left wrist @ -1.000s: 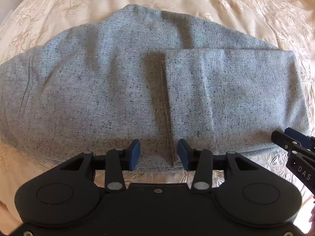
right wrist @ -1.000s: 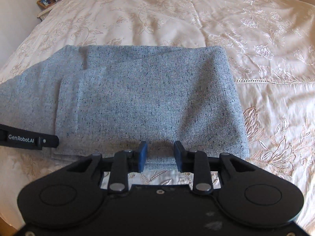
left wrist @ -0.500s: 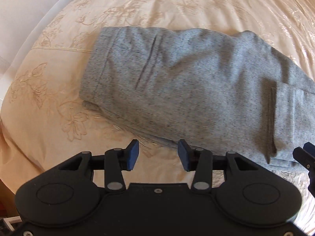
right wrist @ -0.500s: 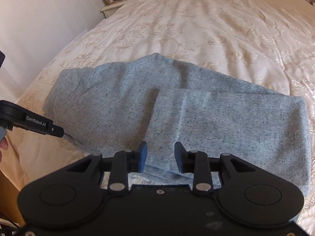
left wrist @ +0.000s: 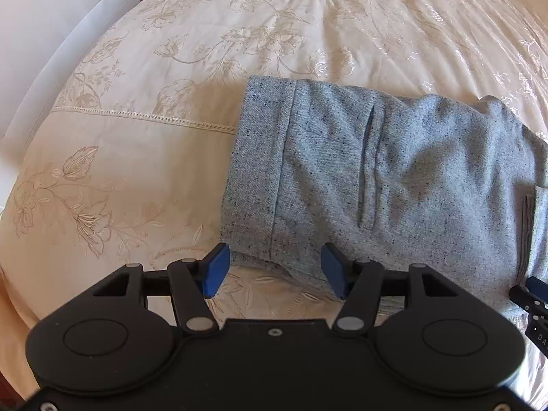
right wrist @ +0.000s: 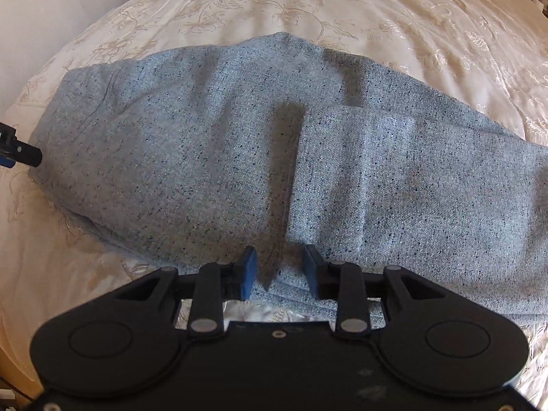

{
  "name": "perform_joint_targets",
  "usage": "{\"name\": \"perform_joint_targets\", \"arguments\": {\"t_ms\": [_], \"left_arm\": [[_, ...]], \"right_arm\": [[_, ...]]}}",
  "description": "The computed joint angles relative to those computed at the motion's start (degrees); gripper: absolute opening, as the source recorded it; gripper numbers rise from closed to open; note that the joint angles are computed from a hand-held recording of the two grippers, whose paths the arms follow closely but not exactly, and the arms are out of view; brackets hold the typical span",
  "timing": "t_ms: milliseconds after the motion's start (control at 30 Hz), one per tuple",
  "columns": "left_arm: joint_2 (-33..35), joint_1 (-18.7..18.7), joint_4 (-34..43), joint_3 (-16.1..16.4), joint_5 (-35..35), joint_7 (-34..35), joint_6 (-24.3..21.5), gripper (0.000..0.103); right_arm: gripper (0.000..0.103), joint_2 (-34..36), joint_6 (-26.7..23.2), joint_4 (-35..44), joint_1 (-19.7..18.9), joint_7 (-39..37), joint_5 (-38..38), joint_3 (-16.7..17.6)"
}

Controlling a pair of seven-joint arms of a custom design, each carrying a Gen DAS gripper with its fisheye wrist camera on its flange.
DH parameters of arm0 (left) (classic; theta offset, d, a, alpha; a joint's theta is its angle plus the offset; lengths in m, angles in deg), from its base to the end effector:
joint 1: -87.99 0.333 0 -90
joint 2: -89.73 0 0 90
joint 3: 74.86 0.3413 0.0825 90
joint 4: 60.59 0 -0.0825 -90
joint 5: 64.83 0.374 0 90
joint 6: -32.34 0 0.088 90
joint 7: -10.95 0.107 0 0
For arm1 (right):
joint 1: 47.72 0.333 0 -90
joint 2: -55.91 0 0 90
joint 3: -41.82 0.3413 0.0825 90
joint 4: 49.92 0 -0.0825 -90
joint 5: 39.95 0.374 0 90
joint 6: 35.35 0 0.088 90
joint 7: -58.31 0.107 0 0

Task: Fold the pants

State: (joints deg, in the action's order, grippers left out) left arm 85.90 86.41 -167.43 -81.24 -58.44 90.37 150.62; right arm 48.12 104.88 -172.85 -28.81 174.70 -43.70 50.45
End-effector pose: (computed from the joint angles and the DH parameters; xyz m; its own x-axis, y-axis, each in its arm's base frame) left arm 0.5509 -0.0730 0.5953 0.0146 -0.9977 -0.0661 -0.9610 0.0043 -0.2766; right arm 0.4724 0.2501 0.5377 0.0887 -0.9893 -0.1155 -0.9107 -0.0336 -0.4116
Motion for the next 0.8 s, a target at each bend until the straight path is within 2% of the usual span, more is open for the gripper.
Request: {"name": "perform_joint_targets", "arguments": {"t_ms": [67, 200, 367, 433, 533, 600, 633, 667, 733, 800], "left_arm": [[0.65, 0.48, 0.12, 0.55, -1.27, 0.81, -0.1, 0.07], [1.76, 1.53, -1.3, 1.31, -5.87, 2.69, -0.66, 0.075], [2.75, 2.66, -3.48, 1.71, -11.34, 3.8, 1.74, 0.099], [3.39, 2.82, -3.14, 1.55, -12.49, 4.6, 1.66, 0.103], [4.39, 3.03, -2.71, 1.27, -13.0, 5.38, 2.82, 0.103], [4.27, 3.1, -2.97, 1.09, -14.28, 6.0, 4.89, 0.094], [3.84, 3.11, -3.16, 1.0, -16.04, 8.19, 5.99, 0.072], [3.55, 2.97, -3.09, 0.87, -16.39, 9.35, 6.37, 0.055], [3.05, 2.35, -2.38, 0.38, -13.0, 8.25, 6.77, 0.041], [2.37, 1.92, -1.64, 0.24, -11.81, 8.09, 6.69, 0.037]], "right_arm": [[0.034, -0.11, -0.32, 0.04, -0.09, 0.87, -0.18, 0.06], [0.034, -0.03, -0.98, 0.34, -0.07, 1.73, -0.72, 0.23], [0.034, 1.47, -2.31, 1.93, -0.01, 2.18, -1.63, -0.02], [0.034, 2.23, -2.87, 2.82, 0.08, 2.87, -2.2, -0.07], [0.034, 2.37, -3.38, 3.11, 0.33, 4.04, -3.07, -0.12], [0.034, 2.31, -3.55, 3.13, 0.49, 4.84, -3.63, -0.09], [0.034, 2.07, -3.58, 2.95, 0.58, 5.34, -3.9, -0.03], [0.034, 2.01, -3.64, 3.0, 0.63, 5.71, -4.08, 0.0], [0.034, 1.6, -4.02, 3.09, 0.71, 6.14, -4.08, 0.0], [0.034, 0.91, -4.39, 3.38, 0.7, 7.41, -4.3, 0.19]]}}
